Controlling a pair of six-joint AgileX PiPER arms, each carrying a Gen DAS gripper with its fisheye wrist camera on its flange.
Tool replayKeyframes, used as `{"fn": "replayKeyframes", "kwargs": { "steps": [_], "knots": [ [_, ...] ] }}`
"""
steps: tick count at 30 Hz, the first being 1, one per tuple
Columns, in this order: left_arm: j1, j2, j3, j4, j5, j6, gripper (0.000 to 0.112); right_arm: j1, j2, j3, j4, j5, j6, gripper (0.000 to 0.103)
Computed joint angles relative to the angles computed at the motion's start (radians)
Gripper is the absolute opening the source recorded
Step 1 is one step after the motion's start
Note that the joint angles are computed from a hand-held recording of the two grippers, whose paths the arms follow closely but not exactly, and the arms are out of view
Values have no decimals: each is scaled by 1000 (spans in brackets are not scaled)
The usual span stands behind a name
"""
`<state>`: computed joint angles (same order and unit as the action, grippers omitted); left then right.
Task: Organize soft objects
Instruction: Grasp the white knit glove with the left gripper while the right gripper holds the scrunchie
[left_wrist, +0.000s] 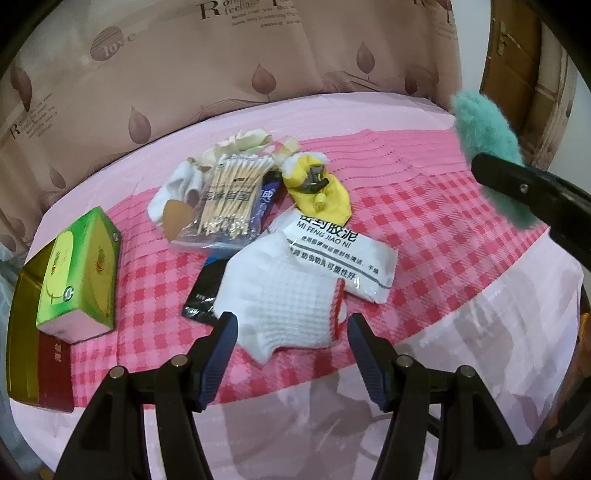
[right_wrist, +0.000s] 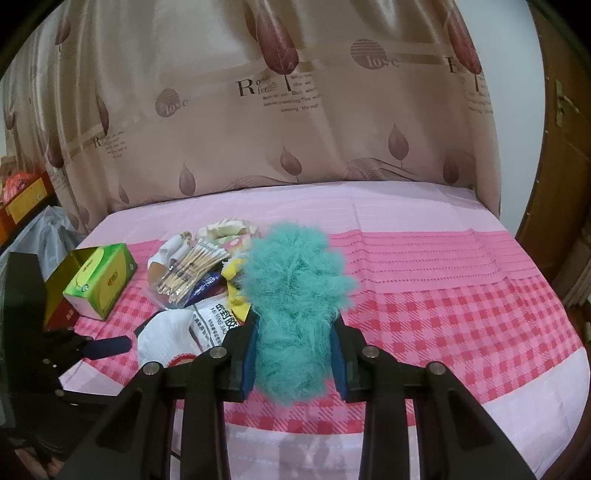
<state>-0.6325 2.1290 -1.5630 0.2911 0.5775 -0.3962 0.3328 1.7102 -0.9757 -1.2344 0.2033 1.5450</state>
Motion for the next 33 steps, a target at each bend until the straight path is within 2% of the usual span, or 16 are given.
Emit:
{"fn": "replayKeyframes", "kwargs": {
  "steps": [7,11,13,16,18,23,33],
  "knots": [
    [-16,94,-114,89,82,-95,63,-5,0,1,25,-15,-34,30],
    [5,94,-98,54,38,-66,62,-1,14,-8,57,-17,-63,30],
    [15,79,-70,28,-1,-41,37,-2,19,-12,72,-18,-77,30],
    [14,75,-66,34,2,-34,22,-2,22,-14,68,-19,-71,30],
    [18,63,-50,22,-10,-22,17,-1,21,-12,55,-17,-57,30],
    [35,8,1,-33,-47,23,15,-3,24,-12,68,-23,-73,30],
    [50,-80,53,9,-47,-1,15,8,44,-18,39,-22,-53,30]
  ]
}}
